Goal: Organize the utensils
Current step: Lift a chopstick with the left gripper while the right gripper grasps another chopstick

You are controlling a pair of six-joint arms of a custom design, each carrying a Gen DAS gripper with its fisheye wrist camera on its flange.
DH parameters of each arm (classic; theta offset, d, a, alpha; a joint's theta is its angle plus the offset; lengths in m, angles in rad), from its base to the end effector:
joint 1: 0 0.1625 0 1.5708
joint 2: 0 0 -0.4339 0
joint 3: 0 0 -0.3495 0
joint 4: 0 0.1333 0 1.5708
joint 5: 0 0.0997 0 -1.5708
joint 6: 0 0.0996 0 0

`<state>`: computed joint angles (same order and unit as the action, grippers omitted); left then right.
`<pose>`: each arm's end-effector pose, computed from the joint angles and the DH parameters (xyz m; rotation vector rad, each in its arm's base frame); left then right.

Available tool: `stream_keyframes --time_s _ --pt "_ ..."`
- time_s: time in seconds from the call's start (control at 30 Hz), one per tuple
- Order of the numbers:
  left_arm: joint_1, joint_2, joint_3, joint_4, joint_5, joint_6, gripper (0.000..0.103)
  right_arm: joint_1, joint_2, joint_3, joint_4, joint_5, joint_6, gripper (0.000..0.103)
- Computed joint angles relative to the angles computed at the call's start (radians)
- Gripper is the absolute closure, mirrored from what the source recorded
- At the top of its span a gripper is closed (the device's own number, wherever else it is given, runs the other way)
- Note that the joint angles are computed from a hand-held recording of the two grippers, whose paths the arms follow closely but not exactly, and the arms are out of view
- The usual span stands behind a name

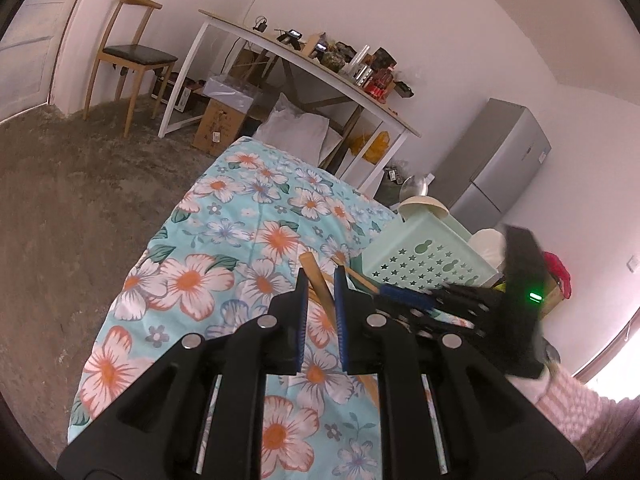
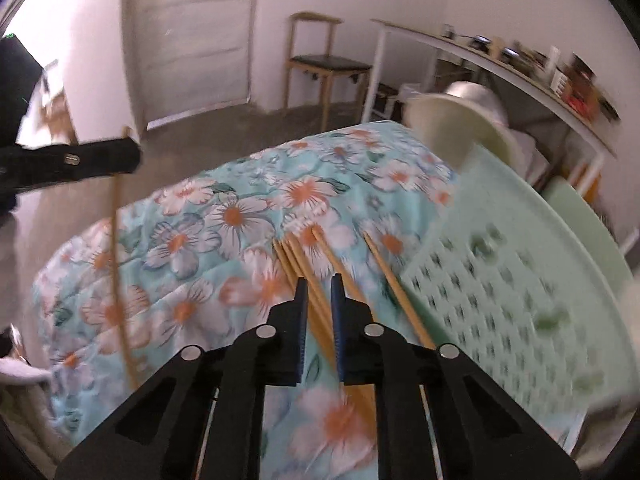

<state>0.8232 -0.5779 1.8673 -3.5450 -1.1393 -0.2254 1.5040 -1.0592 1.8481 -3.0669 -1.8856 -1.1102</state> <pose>-0.2762 -0.5552 0.0568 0.5198 2.8066 -1.1882 0.0625 -0.6015 0.2856 1.0941 -2.1908 0.5352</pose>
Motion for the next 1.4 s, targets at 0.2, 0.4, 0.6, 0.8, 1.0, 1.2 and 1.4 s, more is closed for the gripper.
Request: stream_keyframes --time_s 0.2,0.4,0.6,0.8,1.0,1.2,1.4 --pt "0.004 -0.001 0.007 -0.018 -0.017 0.012 0.091 0.028 0.071 -0.085 0.056 -0.088 -0.081 0.093" --pt "0.010 -0.002 0.010 -0.020 -0.028 0.011 0.091 0.040 0.117 -0.141 0.097 -0.155 -0.110 0.093" --pt "0.011 0.000 0.008 -0.021 -0.030 0.011 0.091 0.041 0.155 -0.189 0.141 -0.185 -0.100 0.093" --pt "0.011 0.003 0.007 -0.021 -0.023 0.008 0.091 0.036 0.162 -0.178 0.098 -0.169 -0.119 0.095" --pt "0.002 0.004 0.012 -0.032 -0.010 0.020 0.091 0.039 0.085 -0.124 0.038 -0.092 -0.073 0.096" --pt "-0.017 -0.003 0.017 -0.030 0.007 0.032 0.092 0.030 -0.073 -0.004 -0.059 0.033 0.040 0.096" --pt "-0.049 -0.003 0.006 -0.017 0.020 0.052 0.092 -0.039 -0.268 0.110 -0.112 0.221 0.251 0.097"
